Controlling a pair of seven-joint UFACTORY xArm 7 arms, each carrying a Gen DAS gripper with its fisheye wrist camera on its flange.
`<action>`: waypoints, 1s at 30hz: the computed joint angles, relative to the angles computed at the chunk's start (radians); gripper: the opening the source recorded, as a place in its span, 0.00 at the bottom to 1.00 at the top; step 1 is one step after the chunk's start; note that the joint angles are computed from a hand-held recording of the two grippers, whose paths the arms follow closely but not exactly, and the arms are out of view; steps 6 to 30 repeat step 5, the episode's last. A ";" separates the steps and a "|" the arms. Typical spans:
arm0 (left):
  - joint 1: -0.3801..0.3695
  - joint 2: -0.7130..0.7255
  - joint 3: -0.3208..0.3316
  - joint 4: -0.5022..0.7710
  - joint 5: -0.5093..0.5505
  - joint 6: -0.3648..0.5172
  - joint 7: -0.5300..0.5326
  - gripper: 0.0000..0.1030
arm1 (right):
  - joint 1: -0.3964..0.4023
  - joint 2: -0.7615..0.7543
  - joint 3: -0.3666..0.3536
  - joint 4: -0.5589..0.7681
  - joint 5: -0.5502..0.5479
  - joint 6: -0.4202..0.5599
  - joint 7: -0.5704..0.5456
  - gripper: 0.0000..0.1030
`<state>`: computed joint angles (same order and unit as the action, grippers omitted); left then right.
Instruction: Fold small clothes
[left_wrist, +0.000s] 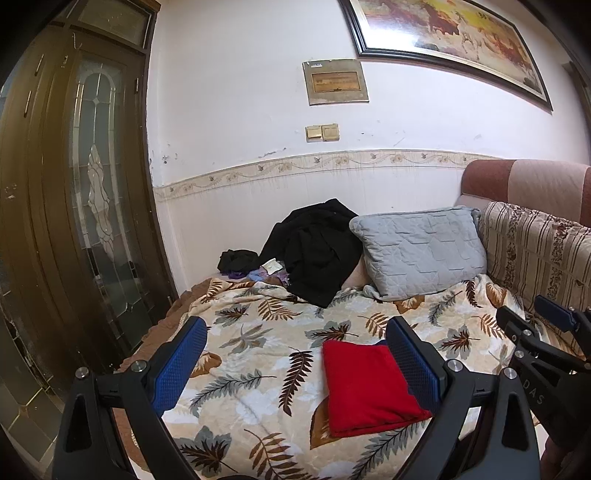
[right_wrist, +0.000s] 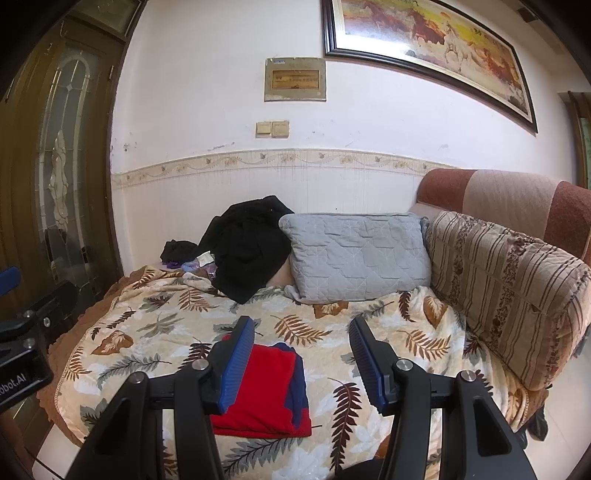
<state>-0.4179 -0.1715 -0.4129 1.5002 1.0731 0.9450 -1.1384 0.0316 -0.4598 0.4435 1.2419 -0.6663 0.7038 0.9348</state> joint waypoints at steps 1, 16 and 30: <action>0.003 0.002 0.001 -0.004 0.012 -0.009 -0.008 0.95 | 0.000 0.007 0.000 0.003 0.001 0.003 -0.003 0.57; 0.004 0.034 0.020 0.010 0.018 -0.025 -0.022 0.95 | 0.002 0.047 -0.010 0.019 -0.003 0.010 -0.003 0.57; 0.004 0.034 0.020 0.010 0.018 -0.025 -0.022 0.95 | 0.002 0.047 -0.010 0.019 -0.003 0.010 -0.003 0.57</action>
